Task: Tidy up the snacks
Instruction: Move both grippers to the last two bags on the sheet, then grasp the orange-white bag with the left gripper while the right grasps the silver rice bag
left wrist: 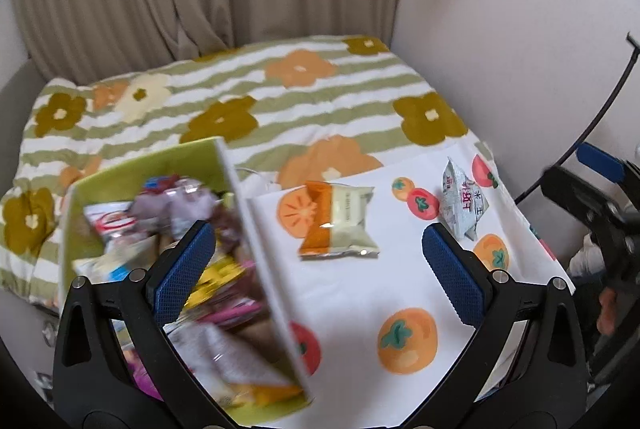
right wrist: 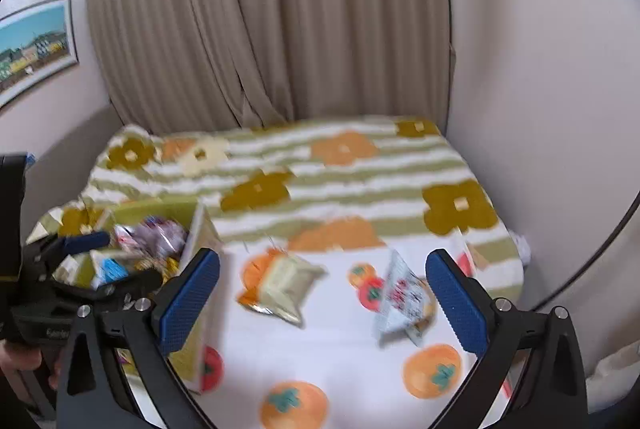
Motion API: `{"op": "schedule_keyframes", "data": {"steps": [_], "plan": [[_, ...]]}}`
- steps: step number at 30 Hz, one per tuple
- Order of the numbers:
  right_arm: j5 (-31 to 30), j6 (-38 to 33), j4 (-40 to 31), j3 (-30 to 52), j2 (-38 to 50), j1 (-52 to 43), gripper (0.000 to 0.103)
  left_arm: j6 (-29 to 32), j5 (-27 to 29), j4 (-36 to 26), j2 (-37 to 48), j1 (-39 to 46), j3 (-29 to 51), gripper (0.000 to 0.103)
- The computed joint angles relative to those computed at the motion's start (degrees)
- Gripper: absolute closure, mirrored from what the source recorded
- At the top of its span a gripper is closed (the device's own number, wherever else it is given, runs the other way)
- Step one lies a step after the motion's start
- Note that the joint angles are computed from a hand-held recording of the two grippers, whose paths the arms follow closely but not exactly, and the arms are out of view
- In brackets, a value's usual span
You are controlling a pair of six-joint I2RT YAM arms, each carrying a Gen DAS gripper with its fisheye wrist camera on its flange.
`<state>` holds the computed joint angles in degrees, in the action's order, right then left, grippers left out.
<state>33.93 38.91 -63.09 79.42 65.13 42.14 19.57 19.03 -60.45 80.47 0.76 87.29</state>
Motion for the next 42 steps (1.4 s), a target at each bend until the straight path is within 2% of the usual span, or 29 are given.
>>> {"op": "schedule_keyframes", "data": {"steps": [4,6,11,16,21,26,28,30,31,36,39,42], "plan": [[-6.2,-2.0,2.8,-5.8,-3.8,-9.5,0.0,-4.8,-5.2,2.7,6.5,-7.0,1.6,0.001],[-12.6,-4.8,5.3,-8.9,-5.0,-16.1,0.0,-6.3,-7.6,3.4,10.2,-9.5,2.8,0.001],[-22.4,-8.5,10.1,-14.8,-2.7,-26.3,0.0,-9.1,-13.1,3.9,20.6,-13.9,6.1,0.001],[-29.8,-10.9,16.1,-19.9,1.9,-33.2,0.0,-12.0,-14.9,2.8,29.8,-14.8,9.8,0.001],[-31.3,-12.4,20.2,-21.9,7.8,-35.0,0.0,-13.0,-16.8,2.9,35.4,-15.4,11.7,0.001],[-31.5,-12.6,23.2,-24.5,10.2,-36.7,0.0,-13.3,-18.1,3.1,38.7,-16.4,12.6,0.001],[-31.9,-12.8,23.9,-25.1,11.1,-37.5,0.0,-13.4,-18.2,3.0,39.9,-16.5,13.0,0.006],[-32.4,-13.1,24.5,-25.4,12.1,-38.2,0.0,-13.6,-18.0,2.2,41.5,-16.5,14.0,0.02],[-32.3,-13.2,24.6,-25.6,12.4,-38.6,0.0,-13.6,-17.6,1.8,42.1,-16.4,14.4,0.024],[-33.8,-14.8,25.9,-26.8,12.8,-40.4,0.0,-13.3,-17.1,3.3,41.4,-16.7,13.0,0.035],[-34.8,-14.9,26.1,-26.7,13.5,-41.2,0.001,-13.5,-17.3,3.8,40.7,-16.8,12.3,0.038],[-36.6,-14.8,26.4,-26.8,14.3,-42.2,0.007,-13.7,-17.6,4.3,40.1,-17.1,11.6,0.04]]}}
